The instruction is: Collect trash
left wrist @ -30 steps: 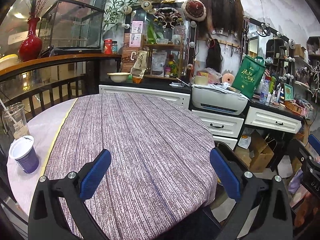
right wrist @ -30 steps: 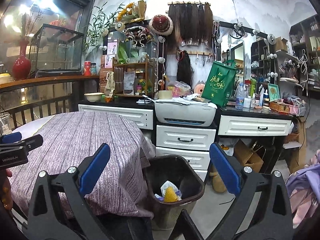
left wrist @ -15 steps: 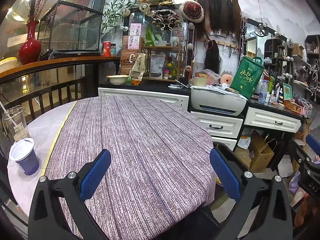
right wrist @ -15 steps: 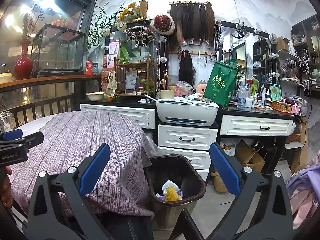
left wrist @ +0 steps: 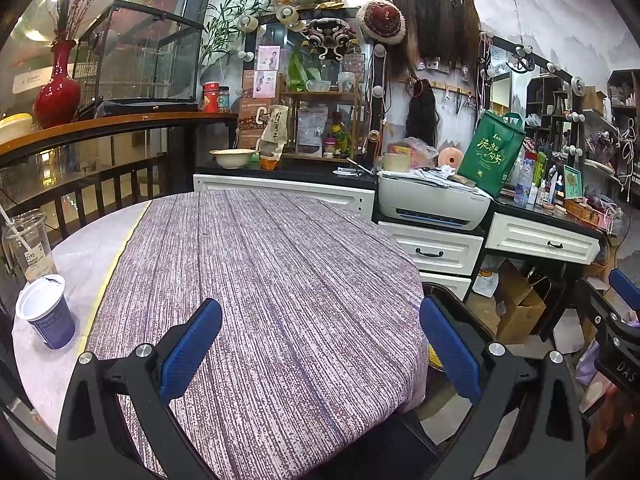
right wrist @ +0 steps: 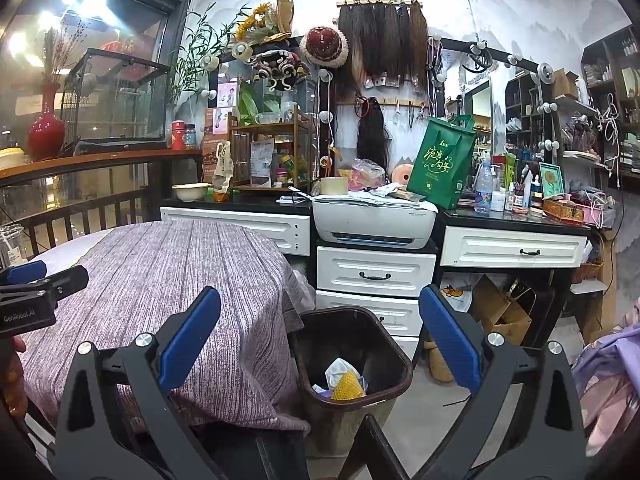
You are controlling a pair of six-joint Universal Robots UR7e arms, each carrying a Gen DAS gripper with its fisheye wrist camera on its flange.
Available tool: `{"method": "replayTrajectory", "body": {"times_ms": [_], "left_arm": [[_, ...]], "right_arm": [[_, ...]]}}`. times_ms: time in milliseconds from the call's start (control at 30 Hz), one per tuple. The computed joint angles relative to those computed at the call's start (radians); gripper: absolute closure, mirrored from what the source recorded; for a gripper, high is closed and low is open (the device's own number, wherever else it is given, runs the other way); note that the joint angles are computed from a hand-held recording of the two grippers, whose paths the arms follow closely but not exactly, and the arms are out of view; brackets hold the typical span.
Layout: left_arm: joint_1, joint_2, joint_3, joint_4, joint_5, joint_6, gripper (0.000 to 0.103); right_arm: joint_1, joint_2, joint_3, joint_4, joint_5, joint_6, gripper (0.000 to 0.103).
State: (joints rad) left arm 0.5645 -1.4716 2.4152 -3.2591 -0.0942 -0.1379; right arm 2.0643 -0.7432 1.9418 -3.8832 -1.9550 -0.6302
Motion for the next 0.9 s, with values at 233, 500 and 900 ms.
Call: {"method": "replayTrajectory", "body": {"times_ms": [233, 500, 900], "left_arm": [[-0.003, -0.013, 0.008, 0.107, 0.009, -0.109, 0.005], [-0.005, -0.003, 0.005, 0.107, 0.029, -0.111, 0.005], [-0.005, 0.024, -0.005, 0.013, 0.025, -0.032, 0.005]], "right_arm": [[-0.001, 0.000, 0.000, 0.004, 0.000, -0.002, 0.005], [-0.002, 0.001, 0.000, 0.001, 0.003, 0.002, 0.005], [-0.002, 0.001, 0.002, 0.005, 0.004, -0.001, 0.005]]}}
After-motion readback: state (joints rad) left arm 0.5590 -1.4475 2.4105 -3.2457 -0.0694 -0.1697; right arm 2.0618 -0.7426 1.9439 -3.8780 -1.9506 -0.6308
